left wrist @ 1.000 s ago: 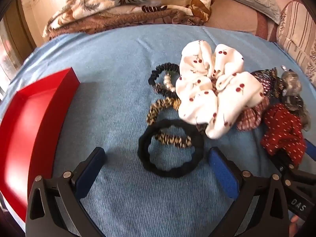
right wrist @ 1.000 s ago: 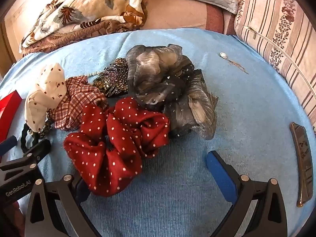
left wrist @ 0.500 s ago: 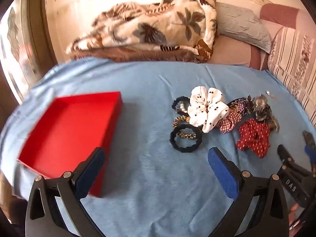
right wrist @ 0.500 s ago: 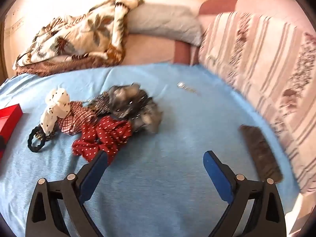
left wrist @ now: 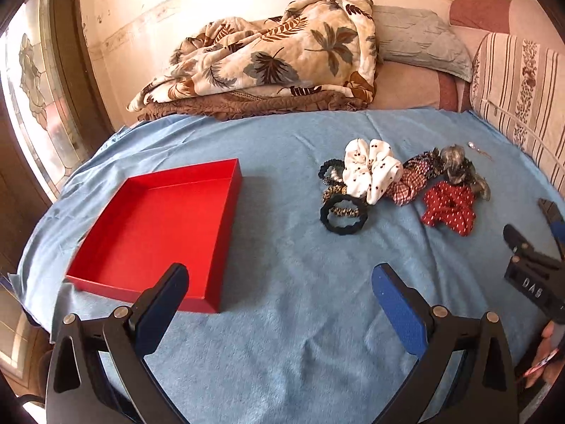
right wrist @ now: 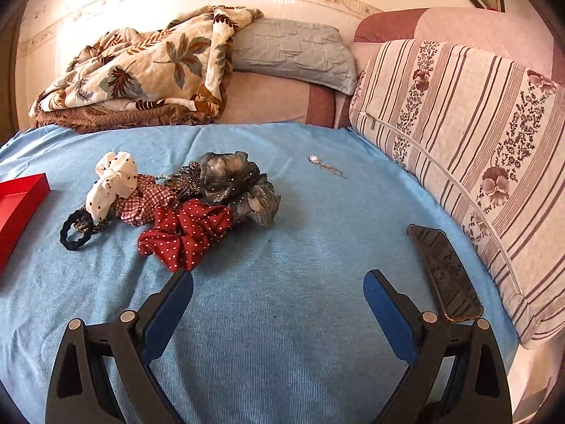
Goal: Organize jewelry
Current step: 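Move both tools toward the pile of scrunchies beside the red tray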
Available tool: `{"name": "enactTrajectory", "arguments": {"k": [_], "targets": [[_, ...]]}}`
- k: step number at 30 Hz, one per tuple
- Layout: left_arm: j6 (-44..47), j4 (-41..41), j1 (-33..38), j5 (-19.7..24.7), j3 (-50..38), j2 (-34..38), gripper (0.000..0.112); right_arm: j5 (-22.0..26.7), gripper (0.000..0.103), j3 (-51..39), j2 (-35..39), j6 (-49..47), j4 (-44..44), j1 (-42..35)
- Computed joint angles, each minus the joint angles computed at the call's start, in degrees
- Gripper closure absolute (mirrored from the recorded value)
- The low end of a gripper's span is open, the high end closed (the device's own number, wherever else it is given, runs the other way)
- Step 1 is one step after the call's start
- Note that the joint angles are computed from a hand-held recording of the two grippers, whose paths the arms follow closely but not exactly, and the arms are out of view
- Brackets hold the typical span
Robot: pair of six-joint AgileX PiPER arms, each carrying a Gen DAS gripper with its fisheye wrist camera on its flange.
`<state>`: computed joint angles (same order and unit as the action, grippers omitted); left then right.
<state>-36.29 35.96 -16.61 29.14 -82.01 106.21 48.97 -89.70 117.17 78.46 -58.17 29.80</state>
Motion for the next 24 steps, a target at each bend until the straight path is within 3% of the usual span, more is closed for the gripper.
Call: {"name": "enactTrajectory", "arguments": {"k": [9,17,24], "targets": [[10.9,-12.7,2.1,-0.2,0.6,-1.7,0.009,0.8,0.004,-0.5,-0.1,-0.8,0.3,1.5],[18.3,-19.4,2.2,1.9,-1.3,-0.5,0.009,0.5,0.004,-1.0,0.6,-1.7,1.4,1.6],[19.8,-20.1,1.8,1.7,-1.2,0.0,0.009,-0.3,0.004,-1.5,0.8,-2.9,3.7,0.7]]}}
